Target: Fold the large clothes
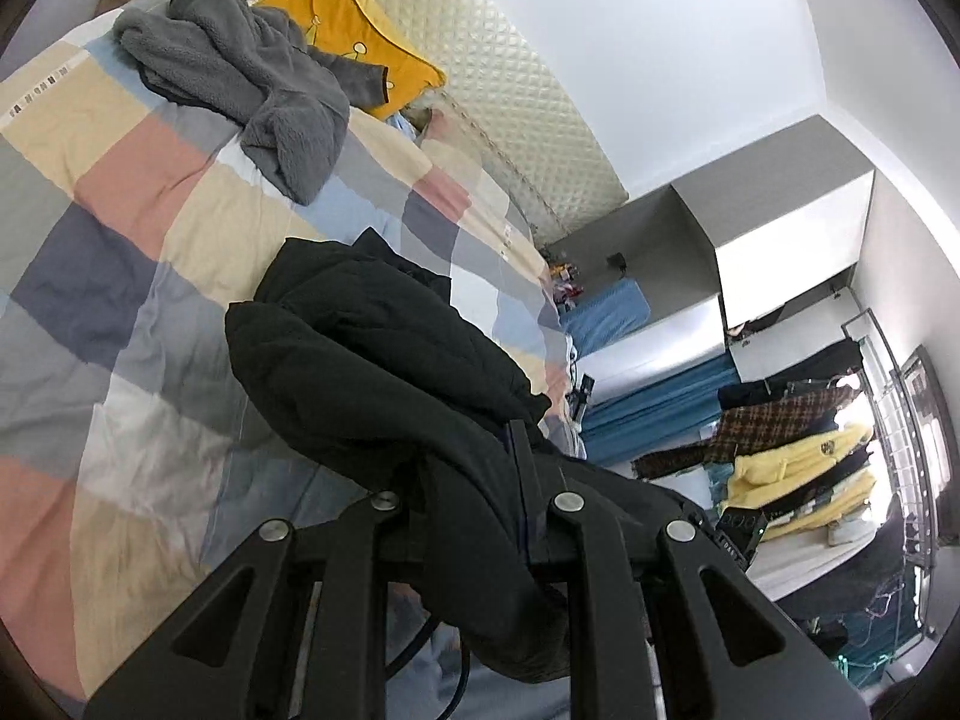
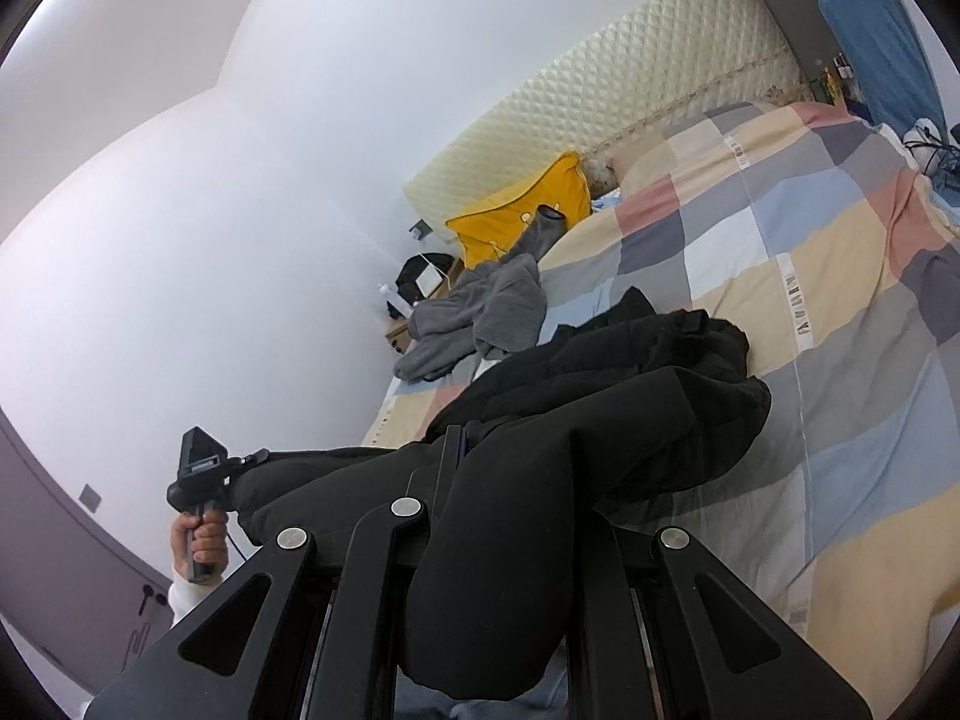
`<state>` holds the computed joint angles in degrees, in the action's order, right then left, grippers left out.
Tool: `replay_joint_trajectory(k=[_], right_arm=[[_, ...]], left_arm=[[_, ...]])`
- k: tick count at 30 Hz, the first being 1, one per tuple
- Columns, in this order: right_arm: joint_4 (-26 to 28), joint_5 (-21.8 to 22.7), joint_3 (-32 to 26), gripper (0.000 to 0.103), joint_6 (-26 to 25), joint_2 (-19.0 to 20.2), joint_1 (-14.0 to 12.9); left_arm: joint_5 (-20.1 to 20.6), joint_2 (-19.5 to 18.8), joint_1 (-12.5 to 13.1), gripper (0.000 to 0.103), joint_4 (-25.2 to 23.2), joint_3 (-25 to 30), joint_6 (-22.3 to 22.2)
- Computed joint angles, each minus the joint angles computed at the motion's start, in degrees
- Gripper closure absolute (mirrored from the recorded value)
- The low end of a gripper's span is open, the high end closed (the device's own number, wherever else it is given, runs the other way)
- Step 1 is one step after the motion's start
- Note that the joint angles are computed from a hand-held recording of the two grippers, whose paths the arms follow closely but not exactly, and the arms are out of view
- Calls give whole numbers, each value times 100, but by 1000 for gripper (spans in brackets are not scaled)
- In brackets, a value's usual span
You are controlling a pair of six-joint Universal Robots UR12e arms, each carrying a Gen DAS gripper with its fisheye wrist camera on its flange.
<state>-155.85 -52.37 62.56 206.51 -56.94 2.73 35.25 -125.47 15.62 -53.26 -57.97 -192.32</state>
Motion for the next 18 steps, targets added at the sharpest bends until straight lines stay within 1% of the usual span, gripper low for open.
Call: replay_joint_trajectory(k=[2, 6, 8, 10, 11, 12, 13, 14, 16, 17, 18], right_arm=[[-109, -4, 223, 94, 26, -150, -9], [-396, 35, 536, 94, 227, -299, -43], [-520, 43, 540, 94, 438, -271, -74], [-505, 42, 439, 94, 535, -198, -99], [-442, 52, 271, 94, 587, -88, -115], [-395, 53, 169, 94, 621, -25, -123], [-294, 43, -67, 94, 674, 122, -132], [-178, 37, -309, 94, 688, 268, -142], [11, 25, -733, 94, 814, 525, -166], [208, -8, -1086, 94, 890, 728, -169], [413, -52, -1424, 94, 935, 918, -170]], left_arm=[[12, 140, 12, 86, -92, -146, 129], [91, 314, -8, 86, -334, -308, 435], [79, 318, -18, 86, -483, -274, 525], [107, 222, -50, 86, -692, -85, 611], [116, 179, -63, 86, -783, 5, 641], [126, 40, -87, 86, -910, 239, 640], [133, -27, -94, 85, -961, 357, 625], [170, -161, -114, 85, -1068, 600, 588], [296, -552, -170, 85, -1358, 1293, 448], [342, -836, -199, 85, -1603, 1803, 298], [474, -1088, -235, 85, -1866, 2288, 236]])
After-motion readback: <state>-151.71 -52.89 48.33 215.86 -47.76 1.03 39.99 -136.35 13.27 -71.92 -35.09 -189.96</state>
